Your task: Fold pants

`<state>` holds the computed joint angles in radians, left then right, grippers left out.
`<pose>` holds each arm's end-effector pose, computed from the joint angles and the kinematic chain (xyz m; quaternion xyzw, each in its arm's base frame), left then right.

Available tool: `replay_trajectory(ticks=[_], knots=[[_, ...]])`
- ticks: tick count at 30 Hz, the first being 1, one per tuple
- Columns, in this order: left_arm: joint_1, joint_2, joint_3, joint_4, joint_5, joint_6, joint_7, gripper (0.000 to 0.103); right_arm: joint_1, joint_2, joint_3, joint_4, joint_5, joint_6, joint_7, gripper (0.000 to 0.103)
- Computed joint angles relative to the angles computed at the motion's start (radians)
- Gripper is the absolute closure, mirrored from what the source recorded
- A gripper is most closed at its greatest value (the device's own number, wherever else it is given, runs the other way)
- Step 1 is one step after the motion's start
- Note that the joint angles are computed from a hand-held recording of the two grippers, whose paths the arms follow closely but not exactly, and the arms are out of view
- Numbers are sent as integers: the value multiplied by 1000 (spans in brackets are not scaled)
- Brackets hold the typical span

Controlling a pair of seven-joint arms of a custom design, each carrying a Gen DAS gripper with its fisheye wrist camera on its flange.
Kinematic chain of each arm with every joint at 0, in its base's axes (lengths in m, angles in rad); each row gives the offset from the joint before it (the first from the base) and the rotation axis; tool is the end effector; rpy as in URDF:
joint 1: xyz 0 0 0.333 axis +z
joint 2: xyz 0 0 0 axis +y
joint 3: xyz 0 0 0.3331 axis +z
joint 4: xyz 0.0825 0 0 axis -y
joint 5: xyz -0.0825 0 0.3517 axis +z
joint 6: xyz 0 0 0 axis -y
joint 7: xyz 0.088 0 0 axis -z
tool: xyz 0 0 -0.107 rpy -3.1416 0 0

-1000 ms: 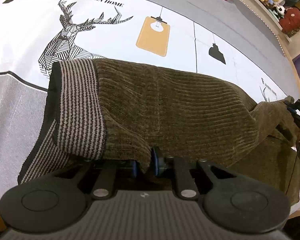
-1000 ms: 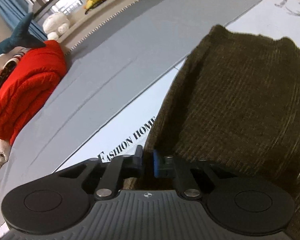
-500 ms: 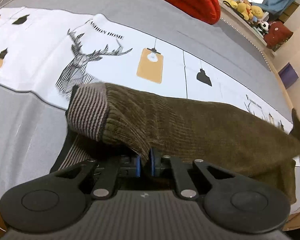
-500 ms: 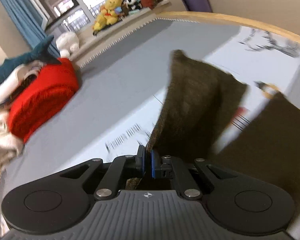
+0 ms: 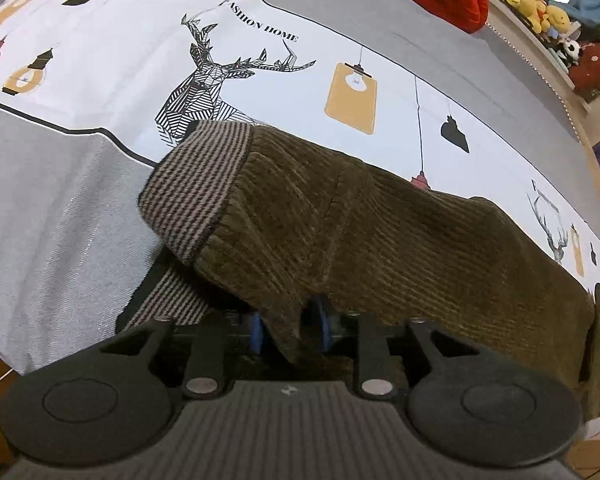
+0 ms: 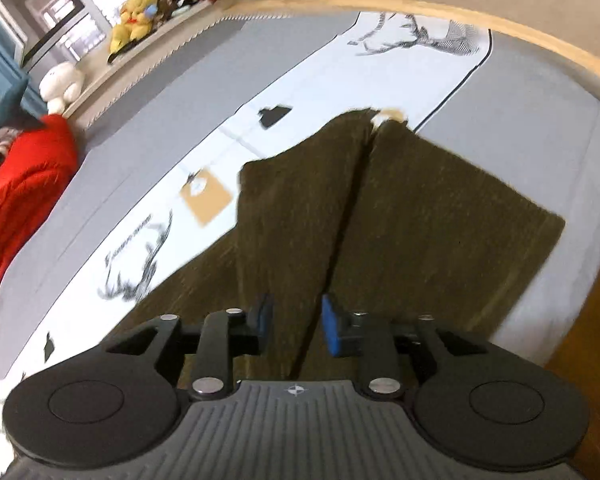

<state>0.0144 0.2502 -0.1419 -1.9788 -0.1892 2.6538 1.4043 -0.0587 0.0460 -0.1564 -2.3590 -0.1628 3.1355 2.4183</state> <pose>0.6112 -0.0672 0.4251 -0.7543 0.6173 -0.2148 0.0628 0.5221 -0.0987 0.4353 -0.3086 0.8815 -0.1902 0.3027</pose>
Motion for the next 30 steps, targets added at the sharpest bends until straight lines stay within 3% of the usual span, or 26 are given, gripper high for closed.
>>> replay_trajectory(ticks=[1, 3, 4, 7, 15, 18, 21, 22, 24, 28, 30], knots=[[-9, 4, 6, 4, 18, -1, -18, 67, -2, 24, 5, 12, 11, 11, -6, 71], [-21, 12, 17, 13, 53, -8, -45, 66, -52, 58, 86, 47, 151, -12, -128, 71], [-22, 15, 19, 17, 65, -11, -52, 65, -46, 81, 94, 75, 190, -23, -182, 70], [-22, 25, 23, 25, 86, -16, -69, 60, 82, 140, -30, 168, 16, -88, -131, 54], [-16, 53, 20, 64, 107, -42, -69, 58, 150, 275, -63, 367, -156, -313, -153, 53], [-18, 62, 20, 78, 115, -49, -75, 57, 150, 290, -56, 382, -186, -314, -171, 53], [-28, 67, 25, 86, 136, -52, -89, 57, 185, 311, -84, 414, -271, -374, -156, 53], [-32, 67, 27, 88, 146, -53, -95, 57, 191, 317, -87, 420, -295, -397, -152, 57], [-38, 67, 32, 88, 163, -52, -111, 59, 213, 308, -117, 409, -374, -400, -96, 96], [-43, 52, 32, 64, 192, -23, -117, 83, 211, 207, -199, 282, -507, -220, 206, 96], [-49, 36, 36, 41, 212, 8, -123, 89, 209, 150, -237, 213, -594, -156, 340, 96]])
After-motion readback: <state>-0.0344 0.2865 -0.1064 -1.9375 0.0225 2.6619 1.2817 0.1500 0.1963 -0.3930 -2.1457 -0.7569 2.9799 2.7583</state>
